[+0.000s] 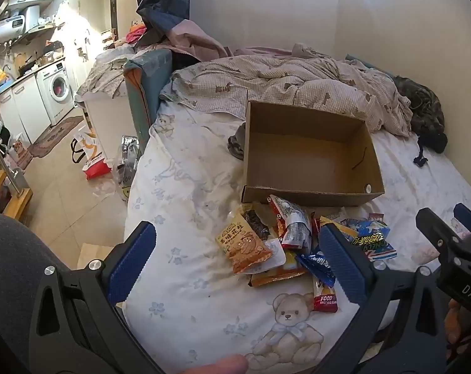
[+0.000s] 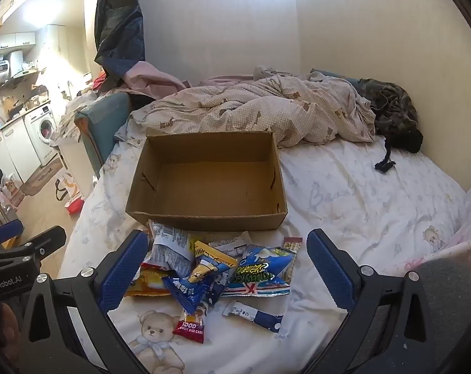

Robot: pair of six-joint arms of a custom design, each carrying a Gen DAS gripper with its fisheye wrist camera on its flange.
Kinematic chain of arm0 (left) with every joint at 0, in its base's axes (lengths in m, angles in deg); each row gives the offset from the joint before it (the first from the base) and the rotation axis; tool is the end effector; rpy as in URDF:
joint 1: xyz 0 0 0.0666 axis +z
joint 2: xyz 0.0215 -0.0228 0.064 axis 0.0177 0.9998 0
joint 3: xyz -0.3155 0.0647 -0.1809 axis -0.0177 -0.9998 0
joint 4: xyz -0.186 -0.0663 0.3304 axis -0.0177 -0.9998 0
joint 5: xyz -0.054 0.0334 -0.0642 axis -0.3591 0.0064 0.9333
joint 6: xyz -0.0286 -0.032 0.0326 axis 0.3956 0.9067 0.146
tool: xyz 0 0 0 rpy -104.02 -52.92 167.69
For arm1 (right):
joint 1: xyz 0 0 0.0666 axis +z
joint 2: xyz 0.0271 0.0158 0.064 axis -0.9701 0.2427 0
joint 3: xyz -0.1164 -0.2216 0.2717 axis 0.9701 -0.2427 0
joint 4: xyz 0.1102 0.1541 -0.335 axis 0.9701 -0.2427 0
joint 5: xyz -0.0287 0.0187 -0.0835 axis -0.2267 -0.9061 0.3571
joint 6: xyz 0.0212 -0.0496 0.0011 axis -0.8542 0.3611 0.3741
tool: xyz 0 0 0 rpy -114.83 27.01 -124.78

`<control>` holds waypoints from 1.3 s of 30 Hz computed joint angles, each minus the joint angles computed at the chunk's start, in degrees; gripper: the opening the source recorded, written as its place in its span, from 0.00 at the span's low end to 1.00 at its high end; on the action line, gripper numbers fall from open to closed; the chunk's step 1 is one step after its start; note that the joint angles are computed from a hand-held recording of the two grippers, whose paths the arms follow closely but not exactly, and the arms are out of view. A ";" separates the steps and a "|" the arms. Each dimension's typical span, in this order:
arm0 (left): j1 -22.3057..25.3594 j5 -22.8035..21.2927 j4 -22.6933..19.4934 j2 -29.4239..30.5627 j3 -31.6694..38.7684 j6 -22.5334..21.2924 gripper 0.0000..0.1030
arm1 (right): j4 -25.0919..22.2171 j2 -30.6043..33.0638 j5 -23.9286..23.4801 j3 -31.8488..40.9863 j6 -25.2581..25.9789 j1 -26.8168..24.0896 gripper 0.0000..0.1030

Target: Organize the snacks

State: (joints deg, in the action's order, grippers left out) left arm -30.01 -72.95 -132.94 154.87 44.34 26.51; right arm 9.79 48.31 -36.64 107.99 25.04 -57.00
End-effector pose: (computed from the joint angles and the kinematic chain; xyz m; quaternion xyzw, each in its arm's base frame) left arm 0.5903 -0.3505 0.4121 0.1455 0.9020 -0.0879 0.3968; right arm 0.4973 0.1517 0.4063 0.1665 0.8716 -0.0606 0.4571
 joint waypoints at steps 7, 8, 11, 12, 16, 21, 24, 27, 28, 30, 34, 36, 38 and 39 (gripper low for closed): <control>-0.04 -0.52 -0.24 0.16 0.31 -0.33 1.00 | -0.48 0.02 -0.25 0.22 -0.33 -0.08 1.00; -0.02 -0.56 -0.29 0.24 0.44 -0.31 1.00 | -0.11 -0.26 -0.64 -0.09 -0.43 -0.24 1.00; -0.07 -0.88 -0.89 0.19 1.01 -0.37 1.00 | -0.20 -0.18 -0.73 0.01 -0.57 -0.15 1.00; -0.03 -0.85 -0.99 0.21 1.17 -0.37 1.00 | -0.26 -0.10 -0.65 0.10 -0.61 -0.05 1.00; 0.12 -0.62 -1.45 0.40 1.82 -0.39 1.00 | -0.81 0.40 0.15 0.72 -0.81 0.57 1.00; -0.27 -1.29 -0.56 -0.08 0.64 -0.61 1.00 | -0.35 -0.29 -0.41 -0.01 -0.71 -0.15 1.00; -0.18 -1.27 -0.83 -0.10 0.92 -0.64 1.00 | -0.09 -0.43 -0.52 -0.31 -0.73 -0.21 1.00; -0.18 -1.24 -0.87 -0.12 0.96 -0.68 1.00 | -0.09 -0.44 -0.59 -0.34 -0.74 -0.23 1.00; -0.19 -1.25 -0.90 -0.12 1.00 -0.70 1.00 | -0.12 -0.53 -0.62 -0.39 -0.68 -0.24 1.00; -0.17 -1.19 -0.82 -0.16 0.90 -0.67 1.00 | -0.08 -0.42 -0.57 -0.32 -0.86 -0.23 1.00; -0.17 -1.17 -0.63 -0.19 0.73 -0.72 1.00 | -0.14 -0.41 -0.60 -0.31 -0.90 -0.24 1.00; -0.17 -1.16 -0.67 -0.22 0.75 -0.68 1.00 | -0.06 -0.42 -0.57 -0.35 -0.92 -0.26 1.00; -0.19 -1.20 -0.64 -0.16 0.77 -0.66 1.00 | -0.17 -0.41 -0.64 -0.28 -0.91 -0.29 1.00; -0.19 -1.21 -0.68 -0.14 0.83 -0.64 1.00 | -0.17 -0.41 -0.64 -0.28 -0.91 -0.29 1.00</control>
